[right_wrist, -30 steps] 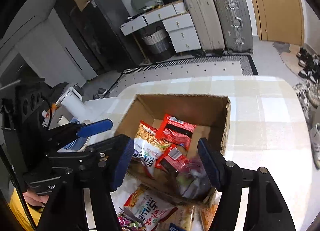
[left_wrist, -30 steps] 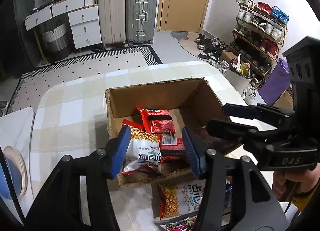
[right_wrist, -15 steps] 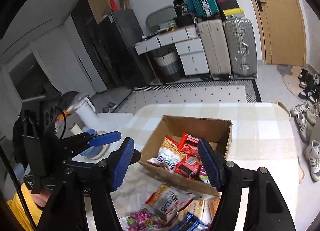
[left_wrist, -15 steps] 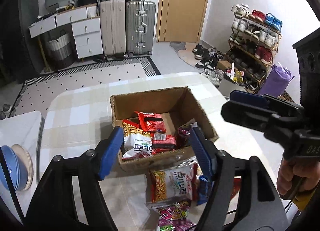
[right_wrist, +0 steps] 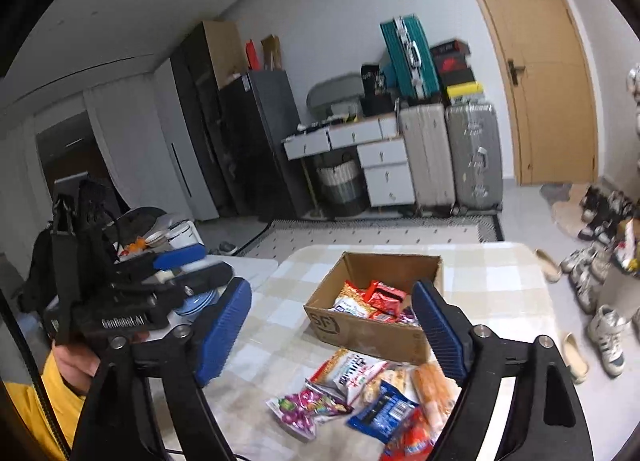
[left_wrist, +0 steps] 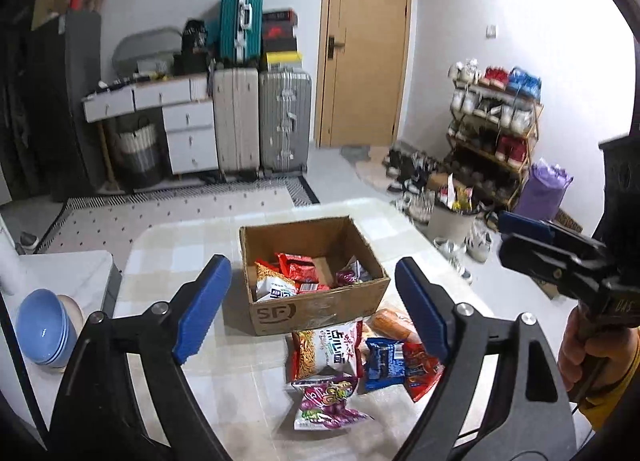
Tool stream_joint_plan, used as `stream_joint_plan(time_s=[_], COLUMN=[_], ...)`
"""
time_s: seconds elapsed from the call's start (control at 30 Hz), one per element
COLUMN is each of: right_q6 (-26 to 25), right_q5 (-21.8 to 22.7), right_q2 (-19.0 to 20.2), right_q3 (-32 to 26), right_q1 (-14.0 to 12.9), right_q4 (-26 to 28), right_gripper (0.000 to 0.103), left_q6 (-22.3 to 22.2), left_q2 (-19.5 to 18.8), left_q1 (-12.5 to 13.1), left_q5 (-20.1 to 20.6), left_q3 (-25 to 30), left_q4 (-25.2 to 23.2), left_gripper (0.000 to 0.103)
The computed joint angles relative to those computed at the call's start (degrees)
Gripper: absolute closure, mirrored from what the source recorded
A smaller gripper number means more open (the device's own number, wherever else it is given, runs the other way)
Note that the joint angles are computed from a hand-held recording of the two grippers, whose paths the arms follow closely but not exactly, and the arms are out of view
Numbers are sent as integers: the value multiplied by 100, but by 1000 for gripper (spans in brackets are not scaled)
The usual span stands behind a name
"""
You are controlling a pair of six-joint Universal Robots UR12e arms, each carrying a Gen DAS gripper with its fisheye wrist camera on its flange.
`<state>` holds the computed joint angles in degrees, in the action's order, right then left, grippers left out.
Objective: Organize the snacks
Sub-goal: 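Withdraw both tools from the box toward the remaining snacks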
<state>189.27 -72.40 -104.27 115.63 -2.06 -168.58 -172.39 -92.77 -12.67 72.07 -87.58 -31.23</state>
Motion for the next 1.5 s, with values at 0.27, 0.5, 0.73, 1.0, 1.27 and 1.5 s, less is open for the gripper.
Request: stream_joint_plan(time_s=[0.27,0.5,0.73,1.0,1.27,1.5], right_q6=[146,385,602,681,659,634], right_q5=[-683,-1047,-1089,-1053,-965,-818], right_q2=[-449,-534,-516,-463,-402,-210], right_q3=[832,1338,1604,1611,1585,1526], right_q1=[190,356,407,374,339,237], right_q4=[-950,-1131,-1220,-1128,-916,-522], right_gripper=[7,6,6,6,6,6], left_q6=[-480,-563,-542,-494,-498,-518], left_q2=[669,900,732,548,413,182], left_q1=[261,340,181,55,-19,-75], left_q5=[-62,120,403,358,426,506], left_q3=[-1016,-1686,-1933,-1860,-1815,-1718], left_q4=[1047,891,849,732,542,311], left_gripper=[1,1,1,1,1,1])
